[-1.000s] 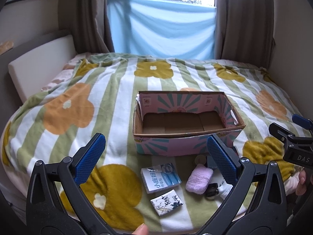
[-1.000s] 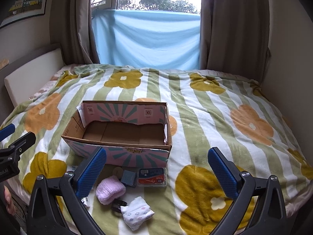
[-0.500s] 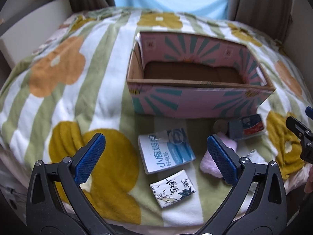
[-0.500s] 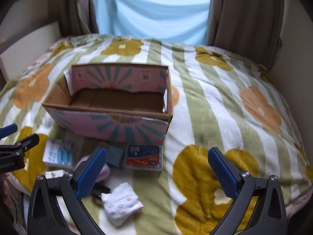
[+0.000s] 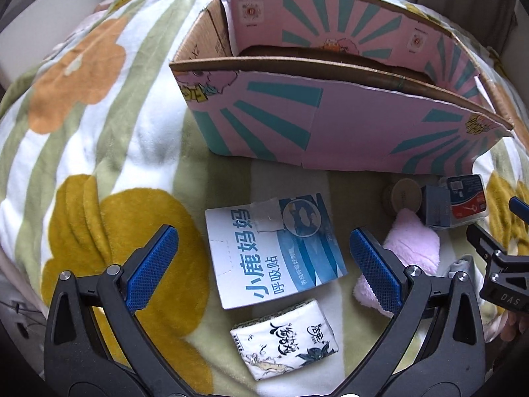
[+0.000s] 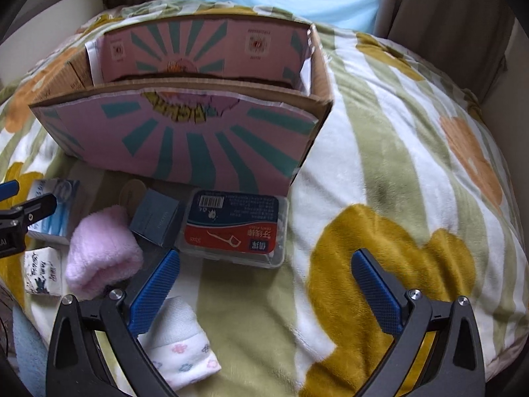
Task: Organize objects
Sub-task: 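Grasp the white-blue box with left tool while right tool grasps the dental floss case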
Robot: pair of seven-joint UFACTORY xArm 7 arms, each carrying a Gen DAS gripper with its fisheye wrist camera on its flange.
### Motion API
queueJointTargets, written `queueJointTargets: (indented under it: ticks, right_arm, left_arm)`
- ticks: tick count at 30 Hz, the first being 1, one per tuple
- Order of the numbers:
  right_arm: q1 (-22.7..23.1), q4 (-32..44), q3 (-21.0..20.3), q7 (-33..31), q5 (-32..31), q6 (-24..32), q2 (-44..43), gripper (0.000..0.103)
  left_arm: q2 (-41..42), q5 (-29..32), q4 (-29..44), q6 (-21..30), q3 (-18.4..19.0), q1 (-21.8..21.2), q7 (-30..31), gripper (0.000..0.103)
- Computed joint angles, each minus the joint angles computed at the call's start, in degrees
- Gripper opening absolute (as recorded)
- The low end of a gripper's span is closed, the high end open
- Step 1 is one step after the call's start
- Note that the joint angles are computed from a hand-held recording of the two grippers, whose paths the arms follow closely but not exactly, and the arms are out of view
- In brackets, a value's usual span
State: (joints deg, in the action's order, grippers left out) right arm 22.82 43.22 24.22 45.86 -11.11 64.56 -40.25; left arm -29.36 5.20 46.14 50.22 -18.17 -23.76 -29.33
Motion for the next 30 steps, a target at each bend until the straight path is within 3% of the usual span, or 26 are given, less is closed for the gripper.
queueJointTargets:
  ticks: [19, 26, 30]
  right_arm:
    - [-0.7, -2.5, -2.6, -1.9, -0.3, -4.8, 2.9, 0.101]
    - [-1.0, -3.7, -4.2, -3.8, 0.5, -5.9, 2.1, 0.081]
    - [-1.5, -4.1, -4.4, -5.0, 0.1, -5.2, 1.0, 0.081]
  left_arm:
    - [3.9, 0.6, 0.5, -0.3, 0.0, -0.8, -1.3, 0.101]
    - [4.9, 1.7, 1.2, -0.1, -0.7, -1.1, -2.3, 0.094]
    - [4.7, 1.6, 1.0, -0.5, -0.4, -1.5, -2.2, 0.093]
